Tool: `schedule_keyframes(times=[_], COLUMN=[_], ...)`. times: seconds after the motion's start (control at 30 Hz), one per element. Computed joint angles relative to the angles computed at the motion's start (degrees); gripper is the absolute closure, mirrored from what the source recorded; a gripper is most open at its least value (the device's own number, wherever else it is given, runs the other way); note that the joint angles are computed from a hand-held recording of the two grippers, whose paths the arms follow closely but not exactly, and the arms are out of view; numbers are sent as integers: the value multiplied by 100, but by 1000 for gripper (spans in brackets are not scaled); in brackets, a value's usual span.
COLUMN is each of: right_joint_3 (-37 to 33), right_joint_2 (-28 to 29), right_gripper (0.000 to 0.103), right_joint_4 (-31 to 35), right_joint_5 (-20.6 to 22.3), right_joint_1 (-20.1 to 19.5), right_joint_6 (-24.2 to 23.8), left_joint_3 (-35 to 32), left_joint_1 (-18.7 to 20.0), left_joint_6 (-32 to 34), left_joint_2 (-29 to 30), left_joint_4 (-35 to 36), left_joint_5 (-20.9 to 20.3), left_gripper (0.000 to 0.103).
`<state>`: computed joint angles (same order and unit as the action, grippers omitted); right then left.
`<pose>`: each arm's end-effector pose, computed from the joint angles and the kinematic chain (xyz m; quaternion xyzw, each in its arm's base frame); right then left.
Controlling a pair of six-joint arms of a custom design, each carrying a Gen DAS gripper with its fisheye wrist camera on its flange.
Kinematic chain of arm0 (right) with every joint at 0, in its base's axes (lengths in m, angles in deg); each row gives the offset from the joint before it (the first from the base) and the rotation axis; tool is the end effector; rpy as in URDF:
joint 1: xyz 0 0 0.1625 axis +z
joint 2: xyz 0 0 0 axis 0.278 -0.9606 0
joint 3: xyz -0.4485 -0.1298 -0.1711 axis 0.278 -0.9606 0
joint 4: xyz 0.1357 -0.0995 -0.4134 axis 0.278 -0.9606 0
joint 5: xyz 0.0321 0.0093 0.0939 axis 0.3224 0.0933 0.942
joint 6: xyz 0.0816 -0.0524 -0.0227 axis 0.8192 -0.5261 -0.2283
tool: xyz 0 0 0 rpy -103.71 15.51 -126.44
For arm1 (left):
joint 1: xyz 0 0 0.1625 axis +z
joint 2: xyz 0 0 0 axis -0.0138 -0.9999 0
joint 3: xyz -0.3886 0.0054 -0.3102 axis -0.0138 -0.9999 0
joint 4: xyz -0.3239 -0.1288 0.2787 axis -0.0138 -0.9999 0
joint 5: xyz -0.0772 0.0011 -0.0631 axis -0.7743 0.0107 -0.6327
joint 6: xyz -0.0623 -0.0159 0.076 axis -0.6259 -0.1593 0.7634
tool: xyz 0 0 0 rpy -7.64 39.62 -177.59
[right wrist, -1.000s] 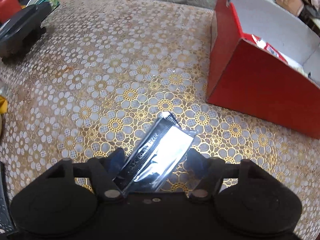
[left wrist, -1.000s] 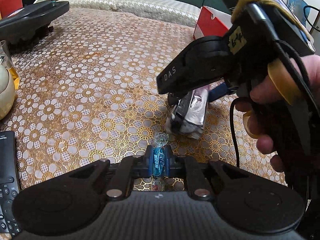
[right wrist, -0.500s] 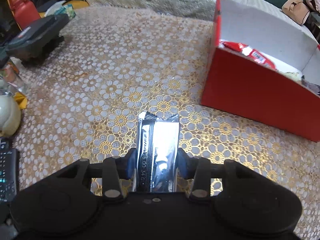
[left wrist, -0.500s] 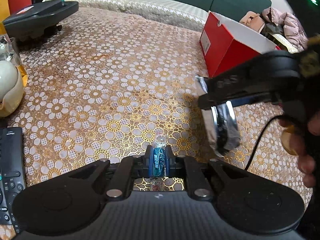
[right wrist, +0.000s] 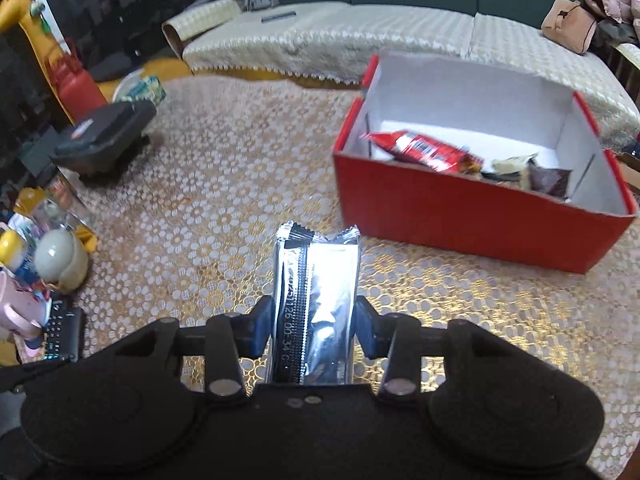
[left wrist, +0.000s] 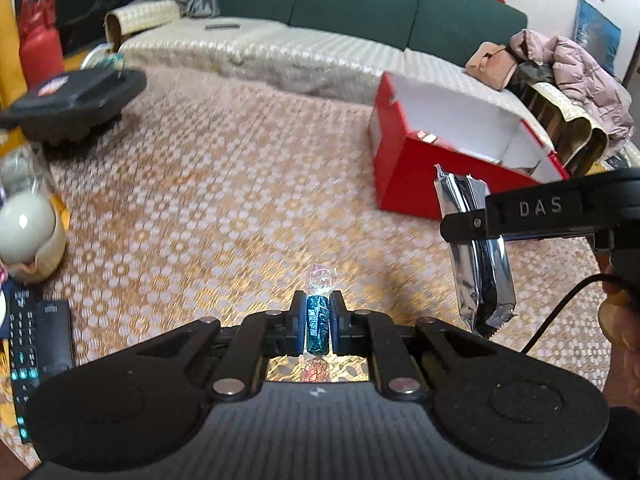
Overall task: Organize snacks
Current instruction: 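Lift the blue candy with the left gripper while the right gripper carries the silver packet to the box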
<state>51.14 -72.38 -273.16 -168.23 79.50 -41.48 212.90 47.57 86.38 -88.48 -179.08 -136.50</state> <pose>0.1231 -0.4768 0.1440 0.0144 -0.8905 0.3436 0.2978 -0.1956 -0.4835 0.0663 0.3041 0.8988 -0.2275 0.2187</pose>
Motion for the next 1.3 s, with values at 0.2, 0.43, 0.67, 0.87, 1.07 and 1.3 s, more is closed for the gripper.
schedule_keyframes(times=[0.2,0.43,0.67,0.87,1.07,1.3], right_joint_3=[301,474,459,131,-324,-650], right_joint_2=[-508,-1149,-1718,-1944,-1895,-1535], right_gripper=[61,61,61,61,61,61], right_joint_4=[-240,-350,-278,-37,327,535], right_joint_5=[235,459,686,786,902,1022], right_joint_1=[-58,-270,-634,-932,-1261,-1594], right_joint_6=[-230,-586,-972,-1196,-1251,-1494], left_joint_3=[-159,-638,-1278,-1952,-2655,-2935], left_joint_1=[-417,-750,-897,-874,-746,-557], left_joint_6=[49,148,335,448,526,405], left_joint_2=[89,333,741,1165,1607,1819], left_joint_4=[-26,132,385,755,1152,1525], left_joint_5=[113,67,-13,-88,-169,-183], left_gripper=[91,91,91,91,91,91])
